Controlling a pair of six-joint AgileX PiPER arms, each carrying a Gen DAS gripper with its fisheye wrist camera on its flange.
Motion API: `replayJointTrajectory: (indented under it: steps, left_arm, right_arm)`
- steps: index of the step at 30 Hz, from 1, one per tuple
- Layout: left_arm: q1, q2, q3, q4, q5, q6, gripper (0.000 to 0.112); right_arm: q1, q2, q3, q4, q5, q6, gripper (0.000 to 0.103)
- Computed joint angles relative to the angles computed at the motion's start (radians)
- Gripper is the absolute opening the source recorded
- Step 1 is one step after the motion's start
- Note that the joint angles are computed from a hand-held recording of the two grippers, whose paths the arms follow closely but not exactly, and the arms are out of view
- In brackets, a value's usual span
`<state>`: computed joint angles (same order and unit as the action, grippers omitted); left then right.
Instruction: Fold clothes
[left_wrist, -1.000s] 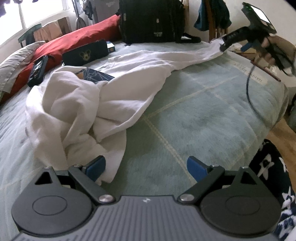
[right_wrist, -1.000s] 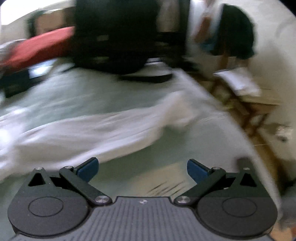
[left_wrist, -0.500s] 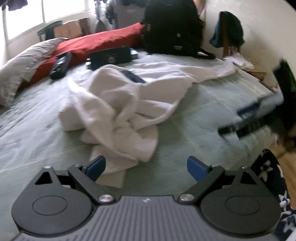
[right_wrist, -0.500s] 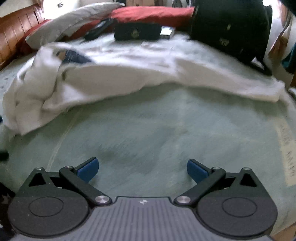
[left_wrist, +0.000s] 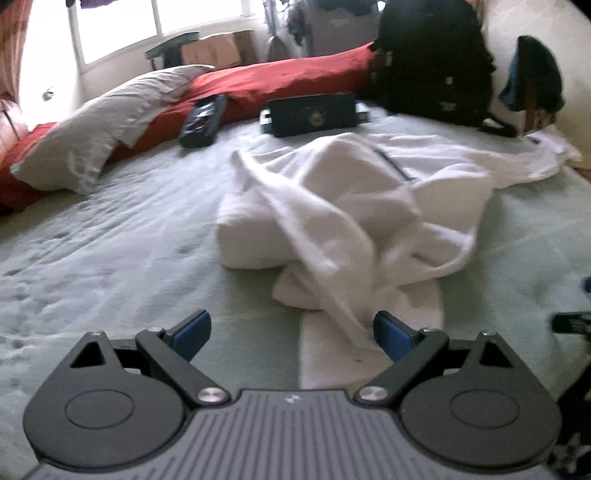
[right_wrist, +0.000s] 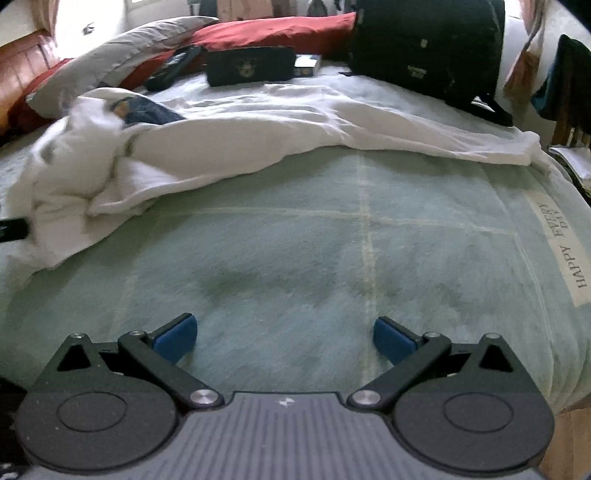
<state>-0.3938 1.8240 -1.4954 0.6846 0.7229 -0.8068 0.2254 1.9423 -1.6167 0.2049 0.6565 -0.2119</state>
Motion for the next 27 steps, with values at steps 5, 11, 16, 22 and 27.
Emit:
replayJointTrajectory:
  steps: [5, 11, 16, 22, 27]
  left_arm:
    - [0.025, 0.017, -0.018, -0.022, 0.02, 0.009, 0.095]
    - [0.039, 0.06, -0.066, -0.063, 0.024, 0.053, 0.095]
    - [0.038, 0.073, -0.066, 0.105, 0.141, -0.105, 0.096]
    - [0.082, 0.023, -0.013, 0.018, 0.032, -0.046, 0.094]
    - [0.099, 0.026, 0.004, -0.135, -0.056, 0.088, 0.095]
  right_arm:
    - [0.004, -0.059, 0.042, 0.05, -0.011, -0.023, 0.103]
    - [0.034, -0.085, 0.039, 0.06, -0.027, -0.017, 0.103]
    - [0.054, -0.102, 0.052, 0.013, -0.049, 0.018, 0.103]
    - [0.054, -0.097, 0.046, 0.01, -0.052, 0.036, 0.103]
    - [0.062, -0.094, 0.047, 0.0, -0.05, 0.04, 0.103]
